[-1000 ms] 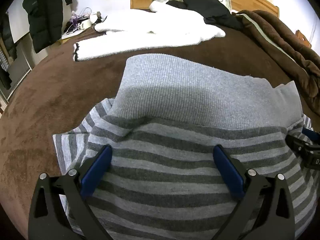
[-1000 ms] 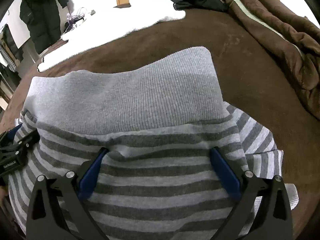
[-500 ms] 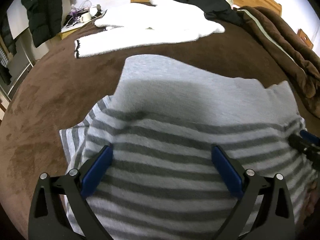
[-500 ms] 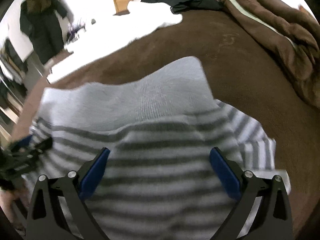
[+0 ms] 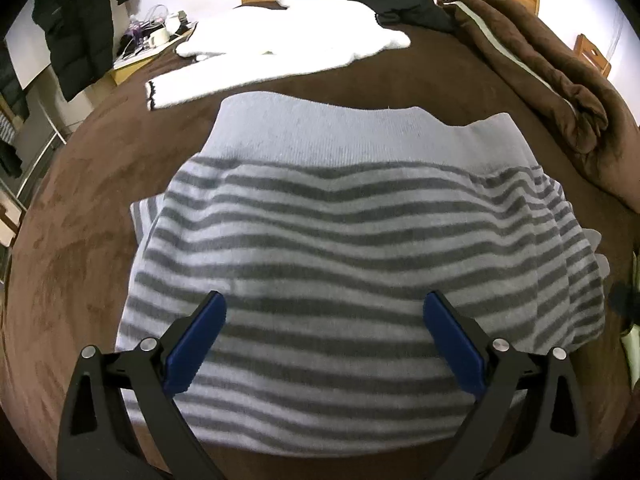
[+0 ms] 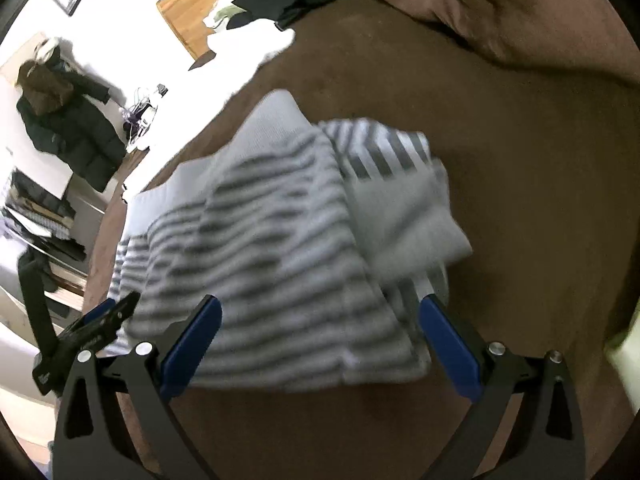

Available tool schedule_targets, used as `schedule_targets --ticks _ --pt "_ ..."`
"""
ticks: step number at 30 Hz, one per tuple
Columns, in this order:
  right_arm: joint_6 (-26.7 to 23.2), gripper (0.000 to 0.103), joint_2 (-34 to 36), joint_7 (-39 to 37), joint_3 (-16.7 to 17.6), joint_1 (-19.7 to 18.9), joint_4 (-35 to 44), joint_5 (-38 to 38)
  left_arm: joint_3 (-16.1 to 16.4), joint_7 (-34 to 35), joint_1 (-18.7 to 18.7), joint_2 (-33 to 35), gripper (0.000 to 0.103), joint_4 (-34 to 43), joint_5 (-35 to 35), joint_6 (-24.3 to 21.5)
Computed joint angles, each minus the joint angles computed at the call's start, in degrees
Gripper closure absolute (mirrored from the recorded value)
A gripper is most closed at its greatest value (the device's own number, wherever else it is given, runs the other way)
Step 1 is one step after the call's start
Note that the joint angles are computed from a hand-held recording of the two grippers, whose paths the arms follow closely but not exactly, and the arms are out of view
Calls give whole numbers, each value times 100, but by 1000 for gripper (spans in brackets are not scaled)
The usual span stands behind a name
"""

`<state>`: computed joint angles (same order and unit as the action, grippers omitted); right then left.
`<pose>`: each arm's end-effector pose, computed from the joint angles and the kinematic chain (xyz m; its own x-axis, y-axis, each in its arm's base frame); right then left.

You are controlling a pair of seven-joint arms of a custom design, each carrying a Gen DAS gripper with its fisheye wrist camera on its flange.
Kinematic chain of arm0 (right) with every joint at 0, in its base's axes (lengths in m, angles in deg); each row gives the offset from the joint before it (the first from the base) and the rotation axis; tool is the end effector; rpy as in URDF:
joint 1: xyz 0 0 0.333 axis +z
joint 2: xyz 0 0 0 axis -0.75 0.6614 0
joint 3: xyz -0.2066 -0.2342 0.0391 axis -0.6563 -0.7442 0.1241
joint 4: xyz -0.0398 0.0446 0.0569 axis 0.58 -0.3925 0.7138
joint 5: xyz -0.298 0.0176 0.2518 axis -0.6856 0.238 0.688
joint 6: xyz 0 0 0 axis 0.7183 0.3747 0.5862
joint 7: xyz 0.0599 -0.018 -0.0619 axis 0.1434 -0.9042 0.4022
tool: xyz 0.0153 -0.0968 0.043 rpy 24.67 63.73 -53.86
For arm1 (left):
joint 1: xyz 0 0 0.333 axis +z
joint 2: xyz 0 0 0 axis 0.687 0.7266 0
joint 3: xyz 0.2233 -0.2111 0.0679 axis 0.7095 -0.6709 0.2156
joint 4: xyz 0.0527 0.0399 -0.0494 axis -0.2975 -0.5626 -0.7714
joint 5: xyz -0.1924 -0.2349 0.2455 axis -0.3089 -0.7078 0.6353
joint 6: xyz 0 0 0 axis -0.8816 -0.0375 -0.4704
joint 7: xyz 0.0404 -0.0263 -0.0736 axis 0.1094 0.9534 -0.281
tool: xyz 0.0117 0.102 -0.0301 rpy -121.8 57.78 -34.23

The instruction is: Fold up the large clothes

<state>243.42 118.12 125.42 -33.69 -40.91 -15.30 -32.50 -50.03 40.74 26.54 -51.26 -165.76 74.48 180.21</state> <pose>0.7237 0.2147 0.3967 0.0671 -0.9160 -0.3955 -0.8557 0.1510 -0.4949 0.6719 -0.1924 0.3698 0.2201 -0.9741 0.0515 -0.8229 -0.2138 -0.5264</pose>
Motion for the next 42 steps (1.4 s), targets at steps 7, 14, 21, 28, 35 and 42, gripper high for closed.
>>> schedule_targets --ticks 7,14,21,28,35,42 --pt "760 5 -161 -861 1224 -1137 -1025 1868 146 -21 -227 394 6 324 377 -404" --pt "1237 5 362 -2654 2578 -2227 -969 4027 126 -179 -179 420 5 282 451 -263" --pt "858 6 756 -2926 2109 -1751 -121 4272 49 157 -56 495 5 358 59 -215" --pt "552 52 1182 -2638 1546 -1149 679 4278 110 129 -128 508 5 354 37 -192" --pt "1301 68 1015 -3908 2361 -1651 218 5303 90 176 -117 524 5 420 -64 -309" --pt "1158 83 442 -5815 2989 -2341 -242 7078 2 186 -127 506 7 688 -183 -952"
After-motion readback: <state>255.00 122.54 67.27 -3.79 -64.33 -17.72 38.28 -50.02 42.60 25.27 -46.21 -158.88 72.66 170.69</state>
